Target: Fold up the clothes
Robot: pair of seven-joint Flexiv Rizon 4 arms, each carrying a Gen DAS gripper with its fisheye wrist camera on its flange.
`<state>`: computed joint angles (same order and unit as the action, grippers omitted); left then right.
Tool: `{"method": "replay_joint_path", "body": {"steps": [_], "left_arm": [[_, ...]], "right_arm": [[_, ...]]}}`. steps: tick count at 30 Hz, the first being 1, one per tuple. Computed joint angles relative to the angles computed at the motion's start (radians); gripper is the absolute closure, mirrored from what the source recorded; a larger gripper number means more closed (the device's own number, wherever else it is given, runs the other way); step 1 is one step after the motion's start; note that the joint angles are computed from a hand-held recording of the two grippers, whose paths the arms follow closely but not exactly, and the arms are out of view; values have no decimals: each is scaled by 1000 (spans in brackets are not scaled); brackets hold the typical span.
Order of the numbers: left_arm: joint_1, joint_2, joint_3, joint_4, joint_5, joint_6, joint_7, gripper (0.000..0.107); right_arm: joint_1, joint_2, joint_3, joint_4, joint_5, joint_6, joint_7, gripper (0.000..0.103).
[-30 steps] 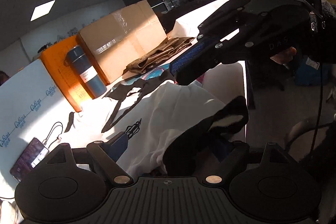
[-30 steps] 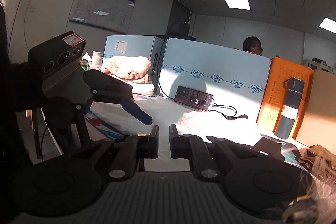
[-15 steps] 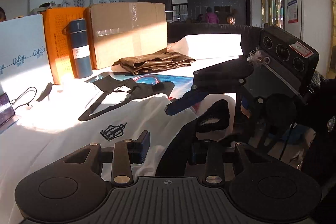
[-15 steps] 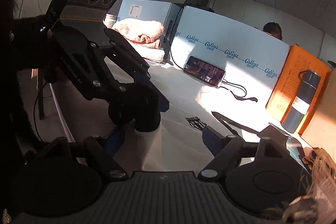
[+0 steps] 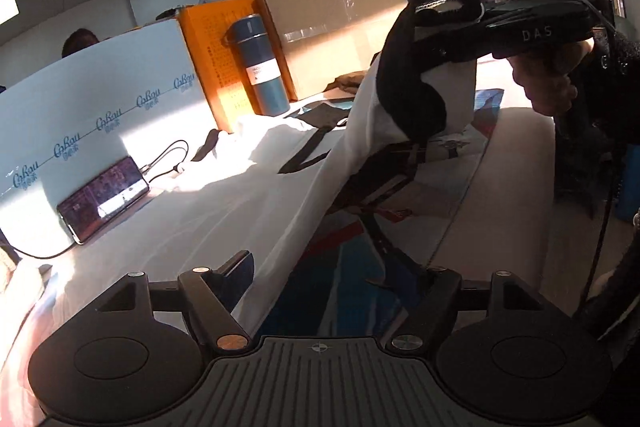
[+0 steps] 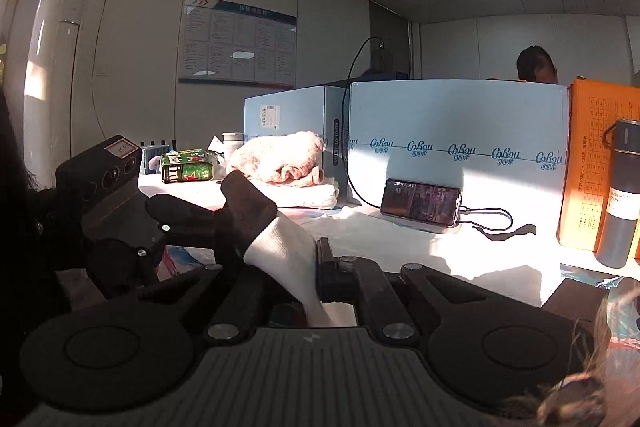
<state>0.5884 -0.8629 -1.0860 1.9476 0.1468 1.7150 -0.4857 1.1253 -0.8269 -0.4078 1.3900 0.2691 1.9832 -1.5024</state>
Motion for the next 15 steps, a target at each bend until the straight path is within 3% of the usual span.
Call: {"method": "replay_joint_path", "body": {"steps": [1, 2, 8, 12, 15], "left_arm": [[-5, 21, 20, -6, -19, 4, -22, 69], [-9, 43, 42, -10, -36, 8, -45, 78], [-9, 158, 178, -20, -76, 32, -149, 79], [35, 138, 148, -62, -110, -3, -185, 79], [27, 111, 149, -119, -146, -42, -191, 79]], "right_arm": [[-4, 0, 2, -4, -2, -2, 1, 99], [-11, 0, 5, -10, -2, -7, 6, 99], [-70, -30, 5, -86, -21, -22, 44, 100], [-196, -61, 106, -185, -139, -73, 84, 100], [-324, -98, 235, -291, -285, -185, 123, 100]]}}
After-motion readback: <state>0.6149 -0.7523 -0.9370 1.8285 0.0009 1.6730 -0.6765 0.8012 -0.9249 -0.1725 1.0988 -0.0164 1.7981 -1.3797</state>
